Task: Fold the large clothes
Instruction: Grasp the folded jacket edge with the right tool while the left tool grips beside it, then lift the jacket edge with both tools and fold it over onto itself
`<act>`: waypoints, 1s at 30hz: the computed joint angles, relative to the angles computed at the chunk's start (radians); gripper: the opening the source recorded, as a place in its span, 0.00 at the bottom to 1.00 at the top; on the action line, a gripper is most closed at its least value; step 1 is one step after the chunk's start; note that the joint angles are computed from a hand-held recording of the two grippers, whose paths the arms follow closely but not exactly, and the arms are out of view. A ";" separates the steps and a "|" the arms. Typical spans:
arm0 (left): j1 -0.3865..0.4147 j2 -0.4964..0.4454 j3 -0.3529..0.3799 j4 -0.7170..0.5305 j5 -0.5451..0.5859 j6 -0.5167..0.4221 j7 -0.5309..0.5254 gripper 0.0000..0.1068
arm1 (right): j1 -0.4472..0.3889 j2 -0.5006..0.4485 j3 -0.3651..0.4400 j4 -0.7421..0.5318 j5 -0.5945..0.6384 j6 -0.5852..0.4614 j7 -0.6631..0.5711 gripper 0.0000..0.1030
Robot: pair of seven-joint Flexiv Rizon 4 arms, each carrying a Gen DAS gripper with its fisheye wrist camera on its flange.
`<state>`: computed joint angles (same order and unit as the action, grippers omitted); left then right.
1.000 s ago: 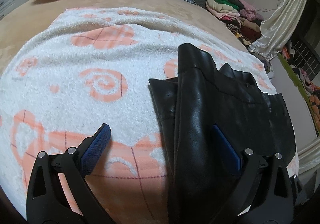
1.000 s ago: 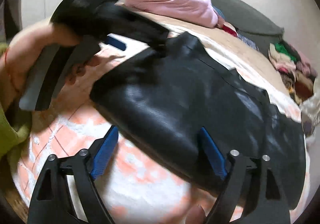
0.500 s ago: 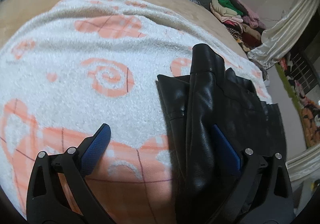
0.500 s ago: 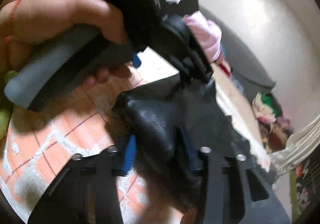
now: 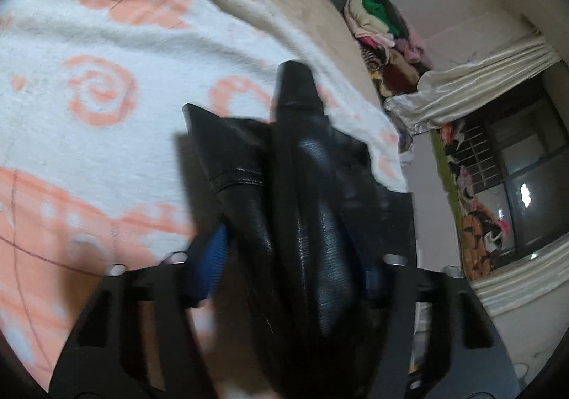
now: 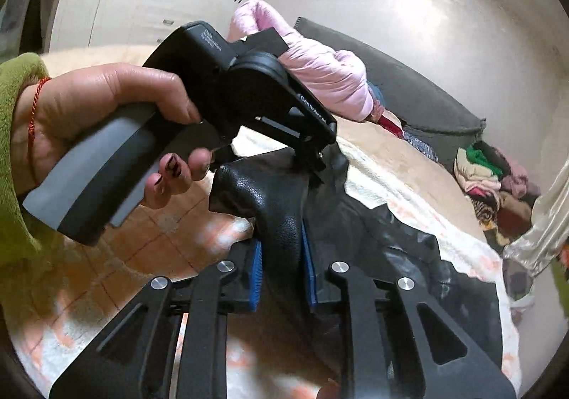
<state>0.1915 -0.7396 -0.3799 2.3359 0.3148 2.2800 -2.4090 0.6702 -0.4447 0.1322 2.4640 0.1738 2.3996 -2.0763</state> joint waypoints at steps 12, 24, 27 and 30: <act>-0.574 0.199 0.259 -0.238 -0.477 -0.278 0.296 0.35 | -0.549 0.096 0.026 0.072 -0.607 0.099 0.458 0.11; -0.865 -0.032 0.418 -0.727 -0.660 -0.578 0.525 0.36 | -0.935 -0.010 -0.103 -0.007 -1.101 0.158 0.983 0.10; -0.878 -0.060 0.426 -0.770 -0.633 -0.591 0.513 0.45 | -1.003 -0.052 -0.133 -0.043 -1.233 0.121 1.148 0.10; -0.942 -0.053 0.528 -0.729 -0.631 -0.583 0.460 0.59 | -1.090 -0.120 -0.180 -0.126 -1.480 0.096 1.445 0.10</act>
<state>-0.7500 -0.7923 0.1477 1.6065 -0.3160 1.6972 -1.9491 -0.4200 -0.5647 -0.0479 2.3383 -1.3065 2.4958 -0.6316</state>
